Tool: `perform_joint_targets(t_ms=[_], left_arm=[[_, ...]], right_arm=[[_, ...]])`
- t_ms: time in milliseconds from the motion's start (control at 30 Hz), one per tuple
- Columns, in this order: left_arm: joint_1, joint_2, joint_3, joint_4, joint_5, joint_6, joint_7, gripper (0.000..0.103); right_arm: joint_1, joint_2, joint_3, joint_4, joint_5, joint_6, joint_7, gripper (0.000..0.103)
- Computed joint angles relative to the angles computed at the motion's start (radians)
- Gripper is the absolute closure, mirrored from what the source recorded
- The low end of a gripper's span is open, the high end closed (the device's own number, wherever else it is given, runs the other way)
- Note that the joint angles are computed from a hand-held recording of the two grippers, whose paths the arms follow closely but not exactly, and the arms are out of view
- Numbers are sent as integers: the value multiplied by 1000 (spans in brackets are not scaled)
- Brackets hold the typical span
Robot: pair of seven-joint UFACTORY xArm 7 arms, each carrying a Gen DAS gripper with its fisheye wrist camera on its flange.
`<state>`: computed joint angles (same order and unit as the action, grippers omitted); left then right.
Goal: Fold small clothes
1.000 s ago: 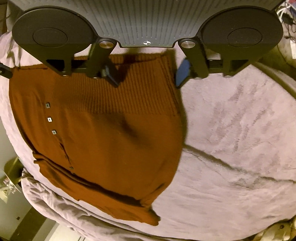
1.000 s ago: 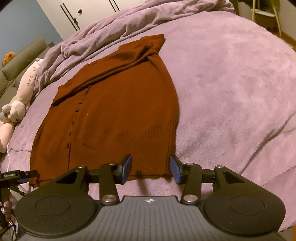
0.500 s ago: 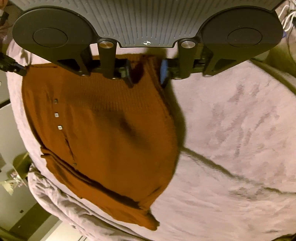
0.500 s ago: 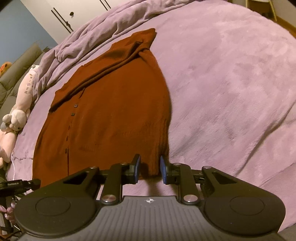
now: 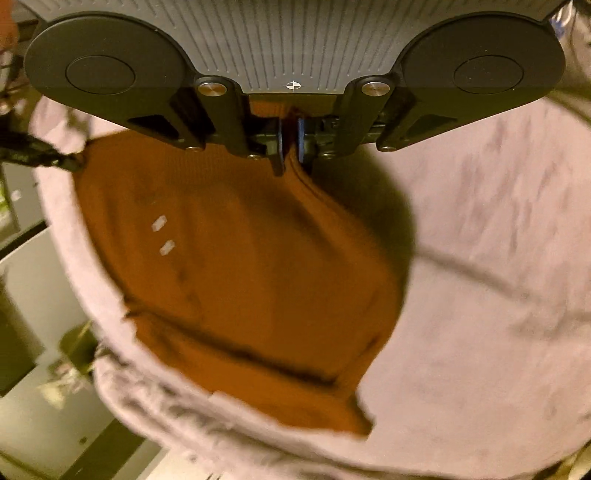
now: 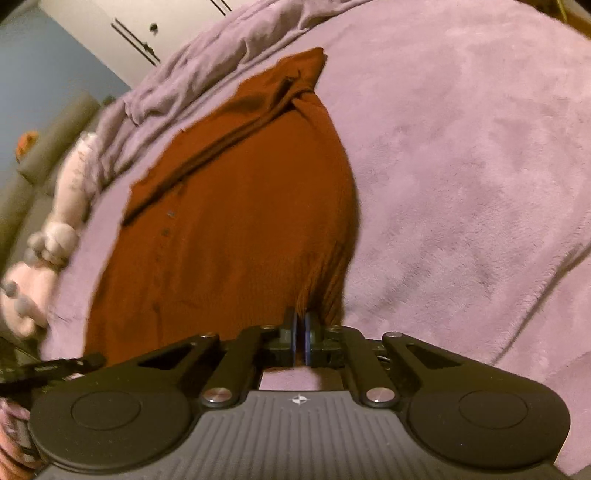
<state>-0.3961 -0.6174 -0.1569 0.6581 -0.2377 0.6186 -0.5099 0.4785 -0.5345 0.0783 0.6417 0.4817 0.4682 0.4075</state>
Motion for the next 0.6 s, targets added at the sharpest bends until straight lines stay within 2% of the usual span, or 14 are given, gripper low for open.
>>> perform_joint_targets(t_ms=[133, 233, 300, 367, 467, 500, 533, 567, 600], left_arm=[[27, 62, 18, 86, 12, -86, 22, 94], [96, 144, -9, 170, 81, -136, -9, 95], [161, 206, -49, 221, 163, -167, -67, 97], [209, 274, -74, 266, 241, -185, -127, 97], [268, 377, -114, 330, 401, -180, -248, 97], [279, 399, -119, 338, 449, -173, -292, 97], [274, 420, -109, 345, 462, -174, -309, 97], [265, 428, -96, 336, 464, -182, -323, 94], [261, 428, -85, 328, 473, -179, -346, 86]], right_arm=[[20, 64, -35, 72, 43, -89, -50, 100], [-7, 164, -24, 175, 14, -138, -65, 100], [-27, 240, -14, 247, -13, -170, -82, 100], [-74, 320, 21, 320, -85, -190, -50, 100], [-155, 435, 84, 421, -294, -194, 74, 100], [-150, 463, 73, 443, -363, -192, 114, 100], [-185, 492, 103, 466, -424, -187, 159, 100], [-179, 510, 95, 480, -443, -182, 174, 99], [-178, 526, 91, 492, -454, -176, 179, 98]])
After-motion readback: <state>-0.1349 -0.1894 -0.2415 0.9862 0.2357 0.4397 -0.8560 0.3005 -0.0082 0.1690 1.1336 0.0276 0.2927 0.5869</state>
